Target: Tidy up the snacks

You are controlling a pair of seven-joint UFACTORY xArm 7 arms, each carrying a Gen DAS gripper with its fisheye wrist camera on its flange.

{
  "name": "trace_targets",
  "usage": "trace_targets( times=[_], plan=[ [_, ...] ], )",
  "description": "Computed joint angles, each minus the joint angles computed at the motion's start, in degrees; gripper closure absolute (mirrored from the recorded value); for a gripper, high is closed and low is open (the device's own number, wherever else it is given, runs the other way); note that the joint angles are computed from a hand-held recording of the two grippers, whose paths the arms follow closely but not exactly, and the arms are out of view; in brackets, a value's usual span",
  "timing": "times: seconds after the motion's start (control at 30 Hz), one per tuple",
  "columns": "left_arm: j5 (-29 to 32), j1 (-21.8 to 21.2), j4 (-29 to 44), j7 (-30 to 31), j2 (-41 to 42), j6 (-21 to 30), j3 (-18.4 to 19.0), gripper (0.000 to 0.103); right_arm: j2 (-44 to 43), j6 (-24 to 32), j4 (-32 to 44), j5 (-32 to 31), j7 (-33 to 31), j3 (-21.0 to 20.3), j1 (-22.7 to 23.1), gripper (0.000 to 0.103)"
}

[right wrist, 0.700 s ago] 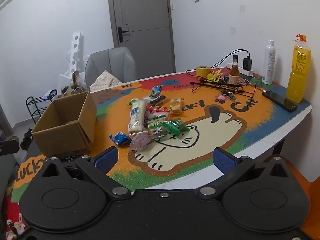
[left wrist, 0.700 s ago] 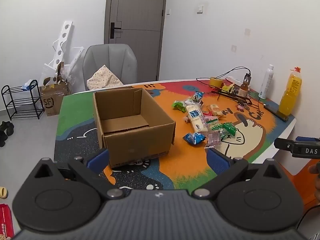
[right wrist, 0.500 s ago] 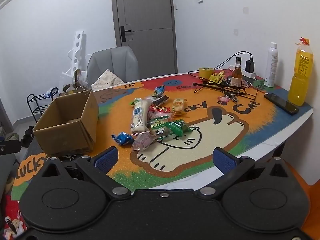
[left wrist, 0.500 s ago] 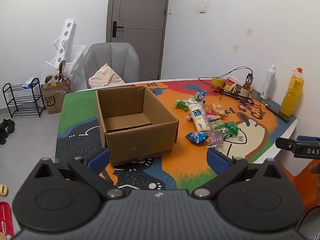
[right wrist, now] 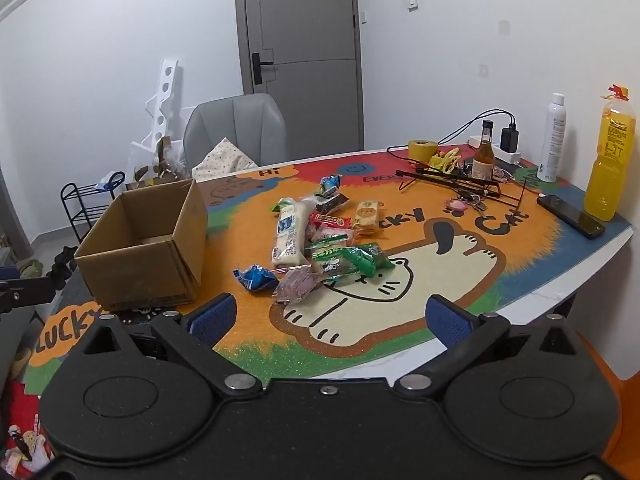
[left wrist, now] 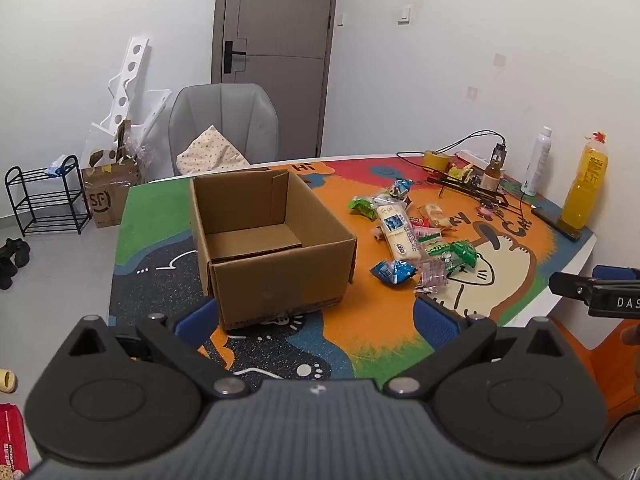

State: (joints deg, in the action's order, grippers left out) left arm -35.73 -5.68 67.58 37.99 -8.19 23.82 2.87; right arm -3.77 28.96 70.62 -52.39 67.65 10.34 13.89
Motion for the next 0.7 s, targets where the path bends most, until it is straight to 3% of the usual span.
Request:
trace_targets(
  times=[0.7],
  plan=[
    [-1.8, -0.2, 0.4, 2.0, -1.1, 1.2, 0.7, 0.0, -0.9, 0.3, -0.2, -1.9, 1.8, 0.2, -0.4, 0.0]
  ],
)
